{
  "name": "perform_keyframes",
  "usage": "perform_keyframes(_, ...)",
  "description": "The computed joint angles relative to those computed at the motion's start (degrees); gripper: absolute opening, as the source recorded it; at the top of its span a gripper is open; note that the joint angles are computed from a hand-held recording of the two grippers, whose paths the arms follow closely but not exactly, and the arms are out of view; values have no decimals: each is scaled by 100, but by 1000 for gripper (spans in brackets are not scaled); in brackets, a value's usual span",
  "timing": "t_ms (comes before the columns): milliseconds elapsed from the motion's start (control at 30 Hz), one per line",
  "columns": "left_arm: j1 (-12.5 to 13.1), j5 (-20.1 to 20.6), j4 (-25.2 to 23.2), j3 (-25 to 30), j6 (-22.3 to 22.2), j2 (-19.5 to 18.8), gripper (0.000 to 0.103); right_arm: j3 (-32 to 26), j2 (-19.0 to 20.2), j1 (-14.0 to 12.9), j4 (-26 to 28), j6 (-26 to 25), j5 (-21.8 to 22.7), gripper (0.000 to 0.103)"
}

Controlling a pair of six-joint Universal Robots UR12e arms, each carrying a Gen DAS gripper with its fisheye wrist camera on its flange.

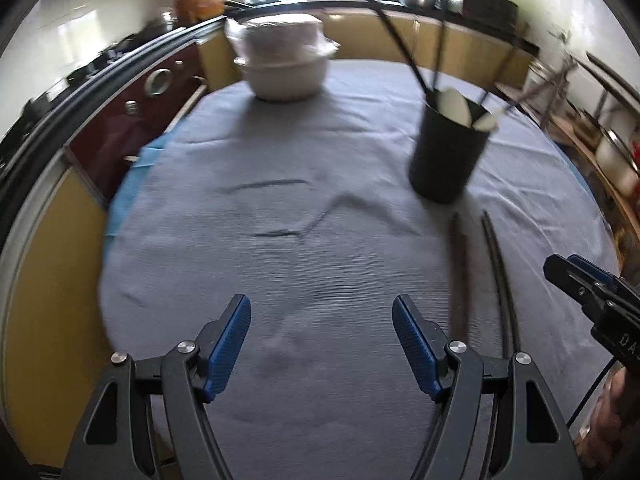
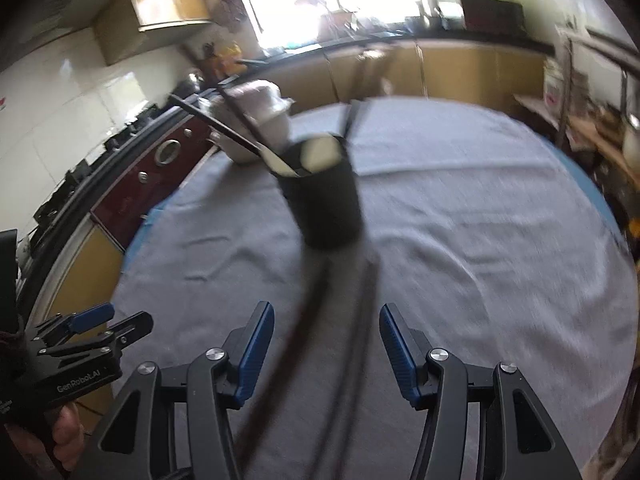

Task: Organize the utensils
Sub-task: 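Move both open tools down over the remaining loose chopsticks, then grasp a chopstick with the right tool while the left tool grasps another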

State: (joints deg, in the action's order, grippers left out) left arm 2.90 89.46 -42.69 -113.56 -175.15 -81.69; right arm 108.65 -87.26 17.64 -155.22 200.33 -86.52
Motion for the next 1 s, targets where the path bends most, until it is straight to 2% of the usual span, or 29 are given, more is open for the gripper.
perform_keyframes(100, -163, 60, -15, 87, 24, -169, 74, -1, 41, -93, 180, 14, 52, 57)
perform_keyframes(167, -221, 55, -33, 113, 39, -242, 74, -59, 111, -117, 335, -12, 37, 49)
perform_keyframes(367, -393, 147, -233, 208, 74, -497, 74, -135, 277, -161, 652, -98, 167, 39)
perform_keyframes(600, -555, 469, -157, 247, 117, -685, 74, -224, 363, -75, 953, -279, -128, 38)
perform_keyframes(833, -521, 522, 34, 198, 113, -697, 74, -237, 366, -45, 1036, -359, -460, 36)
perform_keyframes(1000, -455, 252, -74, 242, 54, -691, 74, -142, 315, -195, 789, -142, 97, 37)
